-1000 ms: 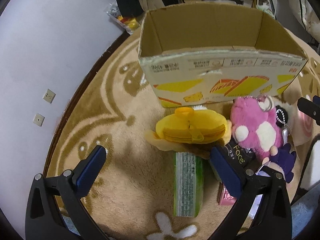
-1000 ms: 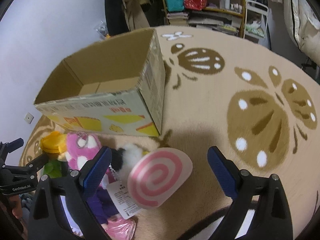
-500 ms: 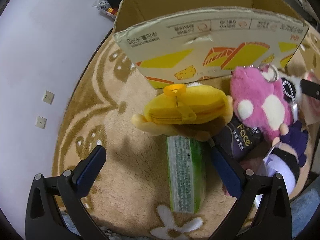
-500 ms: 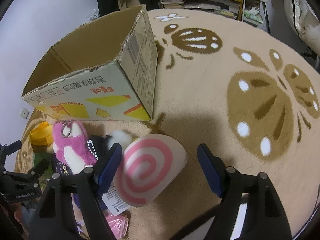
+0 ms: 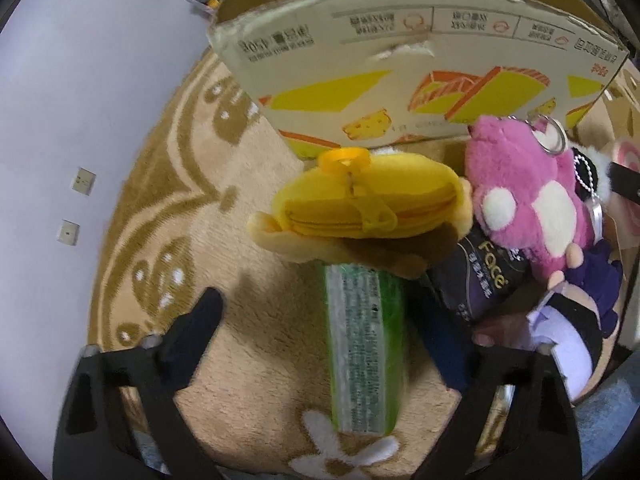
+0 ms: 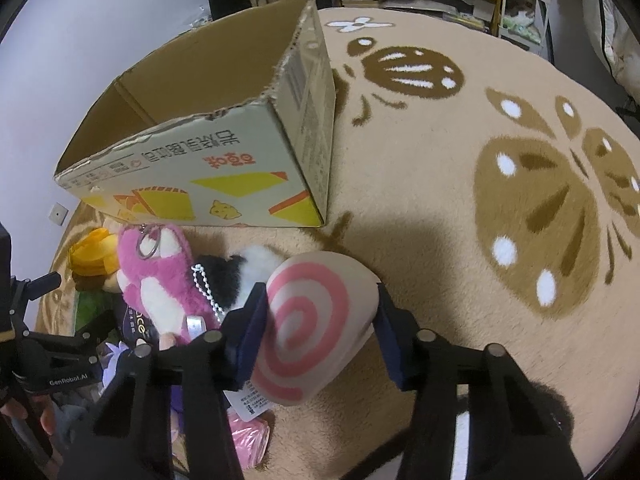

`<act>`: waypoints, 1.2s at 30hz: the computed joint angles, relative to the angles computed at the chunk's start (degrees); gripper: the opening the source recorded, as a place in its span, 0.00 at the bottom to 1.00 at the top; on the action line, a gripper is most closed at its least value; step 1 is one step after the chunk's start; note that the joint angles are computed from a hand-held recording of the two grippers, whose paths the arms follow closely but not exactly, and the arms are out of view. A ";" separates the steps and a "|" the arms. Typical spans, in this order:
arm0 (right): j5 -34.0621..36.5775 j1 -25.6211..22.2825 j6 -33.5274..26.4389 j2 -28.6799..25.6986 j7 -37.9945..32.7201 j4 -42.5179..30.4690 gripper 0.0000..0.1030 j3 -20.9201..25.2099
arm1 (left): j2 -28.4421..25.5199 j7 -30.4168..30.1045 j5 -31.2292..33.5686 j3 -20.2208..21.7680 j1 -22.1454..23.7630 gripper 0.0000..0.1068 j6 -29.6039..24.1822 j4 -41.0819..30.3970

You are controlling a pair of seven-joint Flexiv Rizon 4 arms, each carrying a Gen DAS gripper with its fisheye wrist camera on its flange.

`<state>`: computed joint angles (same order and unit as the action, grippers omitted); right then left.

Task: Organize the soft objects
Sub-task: 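Grasp the green box with the left tool while the right tool grasps the pink swirl cushion, then lift and carry the green box and swirl cushion over the cardboard box with both tools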

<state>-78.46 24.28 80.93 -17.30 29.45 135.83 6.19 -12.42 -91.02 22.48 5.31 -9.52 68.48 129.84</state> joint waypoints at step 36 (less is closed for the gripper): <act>-15.39 -1.89 -10.44 10.21 10.85 -0.62 0.30 5.02 | 14.90 1.27 -7.62 -2.53 6.63 0.25 17.77 10.62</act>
